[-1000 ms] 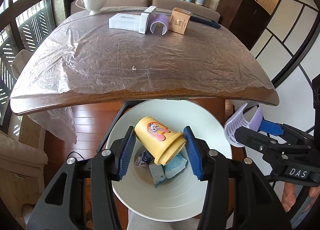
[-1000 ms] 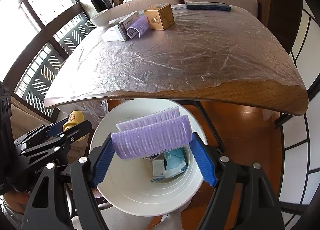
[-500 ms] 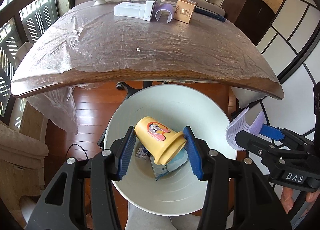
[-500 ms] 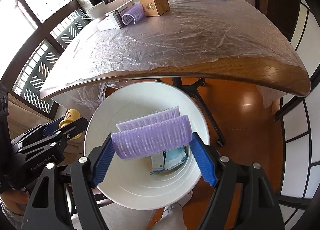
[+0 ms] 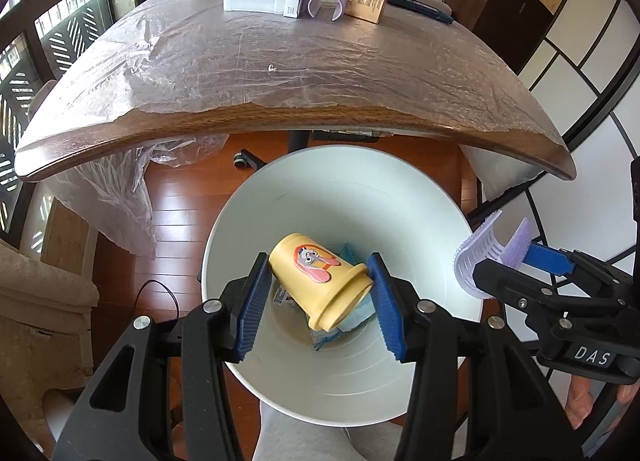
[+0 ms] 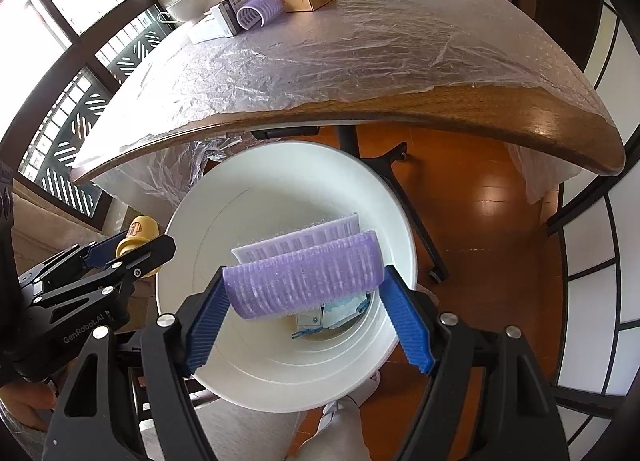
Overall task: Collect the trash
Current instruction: 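Carry the yellow cup and purple roller with both grippers over the white bin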
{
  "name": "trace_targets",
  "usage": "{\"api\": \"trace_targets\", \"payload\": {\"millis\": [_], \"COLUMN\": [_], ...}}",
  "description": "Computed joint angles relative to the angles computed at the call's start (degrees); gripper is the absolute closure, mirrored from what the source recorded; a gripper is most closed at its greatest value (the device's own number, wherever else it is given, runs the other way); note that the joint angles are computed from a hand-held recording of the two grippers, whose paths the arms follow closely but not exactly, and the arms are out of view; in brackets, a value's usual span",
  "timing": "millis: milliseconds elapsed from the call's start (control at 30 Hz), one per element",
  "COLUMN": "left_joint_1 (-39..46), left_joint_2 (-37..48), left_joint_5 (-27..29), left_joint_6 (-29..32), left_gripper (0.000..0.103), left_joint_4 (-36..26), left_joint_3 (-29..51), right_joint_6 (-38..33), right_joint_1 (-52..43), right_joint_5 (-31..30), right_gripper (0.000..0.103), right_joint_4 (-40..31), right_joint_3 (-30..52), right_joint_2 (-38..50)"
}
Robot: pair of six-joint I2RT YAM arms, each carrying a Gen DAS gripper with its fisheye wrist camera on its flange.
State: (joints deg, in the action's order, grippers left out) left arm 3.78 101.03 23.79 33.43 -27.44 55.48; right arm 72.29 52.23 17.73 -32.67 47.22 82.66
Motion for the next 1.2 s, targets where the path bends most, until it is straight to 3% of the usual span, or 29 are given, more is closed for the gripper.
{"api": "trace_targets", "payload": {"millis": [1200], "left_joint_1": [-1.7], "left_joint_2": [6.3], "left_joint_5": [-2.1], "left_joint_6": [0.1], "left_gripper": [0.052], "left_joint_4": [-0.1], "left_joint_3": [2.7], "right_joint_6": [-2.4], "right_joint_1": [-0.6], "right_joint_5": [-6.9], "right_gripper": [0.029], "right_joint_4": [5.2], "right_joint_3": [-1.3], "right_joint_2": [7.6]}}
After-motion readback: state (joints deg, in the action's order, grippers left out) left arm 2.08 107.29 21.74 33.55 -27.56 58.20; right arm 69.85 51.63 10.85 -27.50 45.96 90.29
